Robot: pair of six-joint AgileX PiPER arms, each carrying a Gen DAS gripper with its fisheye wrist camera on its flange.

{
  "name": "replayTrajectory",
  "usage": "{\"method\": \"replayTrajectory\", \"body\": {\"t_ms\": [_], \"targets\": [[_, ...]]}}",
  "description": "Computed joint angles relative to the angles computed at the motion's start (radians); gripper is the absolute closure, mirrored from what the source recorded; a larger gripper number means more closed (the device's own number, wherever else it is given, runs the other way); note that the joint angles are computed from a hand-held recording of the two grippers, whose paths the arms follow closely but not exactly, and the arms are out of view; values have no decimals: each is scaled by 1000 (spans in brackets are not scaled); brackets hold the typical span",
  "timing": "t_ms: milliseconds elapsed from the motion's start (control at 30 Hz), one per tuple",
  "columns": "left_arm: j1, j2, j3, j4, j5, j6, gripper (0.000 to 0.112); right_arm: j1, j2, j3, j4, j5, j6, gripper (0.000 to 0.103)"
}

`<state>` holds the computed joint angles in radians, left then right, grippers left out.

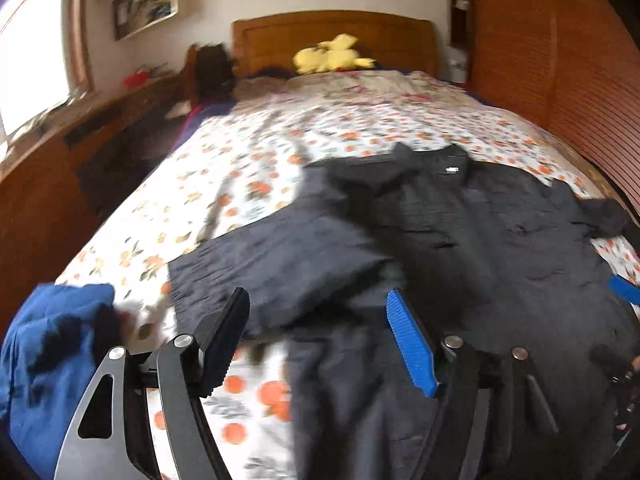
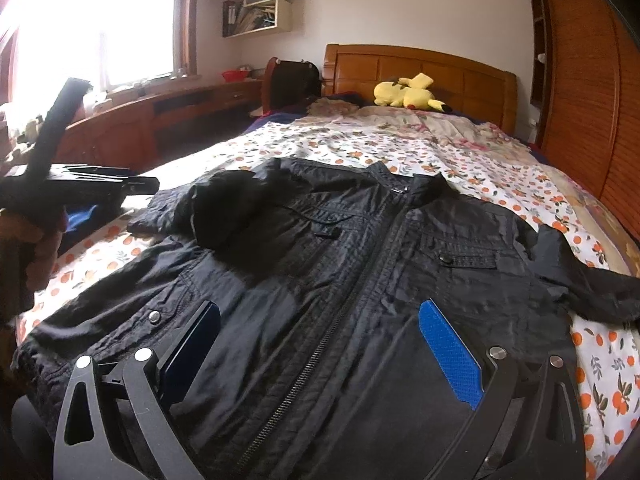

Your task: Fold large clothes

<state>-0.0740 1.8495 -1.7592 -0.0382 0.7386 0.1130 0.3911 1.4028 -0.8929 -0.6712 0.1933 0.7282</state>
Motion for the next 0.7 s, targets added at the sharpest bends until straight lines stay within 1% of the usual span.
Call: {"method": "replayTrajectory", "body": {"t_ms": [67,133,200,300,367,567,667,700], "targets": [[59,36,-42,-43,25,17,39,16,9,-7,-41,7,40,7],[113,74,-81,-56,47,22,39,35,19,-12,-86,15,85,7],[147,129,-137,-24,75,0,39,51,28,-19,-127,27,124,7],[184,199,-198,5,107,-8,39,68,34,-32,-123,37,128,7],[202,241,-233,3,129,-4,39,78,31,-37,-116,40,120,7],[209,322,-296,-12,162,-7,39,101,36,-50,-93,50,90,7],[214,349,-326,-68,171,10,39,108,39,-52,-89,57,85,7],[216,363,-348,-88,192,16,45,109,37,-53,-86,60,82,7]]}}
